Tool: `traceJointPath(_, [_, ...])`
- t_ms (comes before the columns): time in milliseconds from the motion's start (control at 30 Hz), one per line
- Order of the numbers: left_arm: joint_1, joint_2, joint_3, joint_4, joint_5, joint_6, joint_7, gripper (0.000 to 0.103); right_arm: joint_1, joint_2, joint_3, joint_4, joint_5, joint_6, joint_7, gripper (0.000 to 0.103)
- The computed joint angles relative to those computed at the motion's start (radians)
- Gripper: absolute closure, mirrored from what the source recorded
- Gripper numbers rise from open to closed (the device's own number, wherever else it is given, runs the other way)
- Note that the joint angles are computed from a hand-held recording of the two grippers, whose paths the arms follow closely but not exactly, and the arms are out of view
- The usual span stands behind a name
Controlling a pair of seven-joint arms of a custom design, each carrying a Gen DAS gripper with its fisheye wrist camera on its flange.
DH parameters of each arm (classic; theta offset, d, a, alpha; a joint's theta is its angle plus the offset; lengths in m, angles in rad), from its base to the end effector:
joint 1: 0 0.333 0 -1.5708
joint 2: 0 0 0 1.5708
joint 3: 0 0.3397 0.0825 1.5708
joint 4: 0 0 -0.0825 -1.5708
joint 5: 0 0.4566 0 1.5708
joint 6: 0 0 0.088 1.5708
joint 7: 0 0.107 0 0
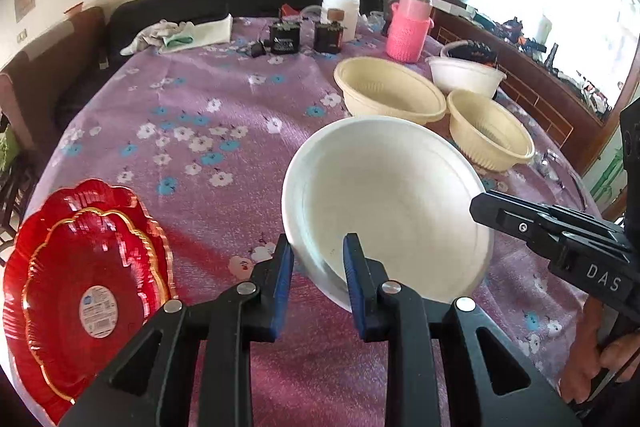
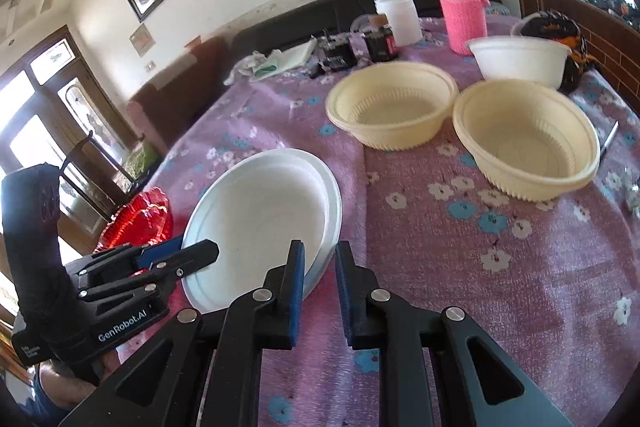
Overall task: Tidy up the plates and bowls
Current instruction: 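Carry the white plate over the red plates and lower it onto them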
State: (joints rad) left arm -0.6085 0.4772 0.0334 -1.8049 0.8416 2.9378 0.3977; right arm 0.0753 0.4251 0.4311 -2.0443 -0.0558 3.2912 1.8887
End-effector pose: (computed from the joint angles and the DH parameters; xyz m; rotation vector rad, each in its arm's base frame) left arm 0.6017 -0.4503 0.3132 -1.6768 2.0204 -0.8713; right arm 0.6226 0.3270 0.3198 -1.7173 1.5014 -0.2331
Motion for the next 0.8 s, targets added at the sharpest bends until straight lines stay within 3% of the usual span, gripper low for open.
traceJointPath(167, [-0.037, -0.066, 0.059, -0.056, 0.105, 0.029, -0.127, 0.079, 0.035, -0.022, -0.02, 0.01, -0.01, 0.002, -0.01, 0.086])
traceJointPath(300, [-0.035, -0.119, 0.072, -0.098, 0.224, 0.028, -0.252, 0.079, 0.027, -0.018, 0.006, 0.029, -0.022, -0.002, -0.024, 0.086])
traceJointPath(533, [0.026, -0.204, 0.043, -0.189, 0.346, 0.016, -0.408, 0.078, -0.093, 0.055, 0.184, 0.089, -0.037, -0.05, -0.085, 0.086])
traceJointPath(800, [0.137, -0.295, -0.004, -0.305, 0.435, 0.047, -0.572, 0.076, -0.112, 0.14, 0.289, 0.179, 0.02, -0.115, -0.227, 0.086])
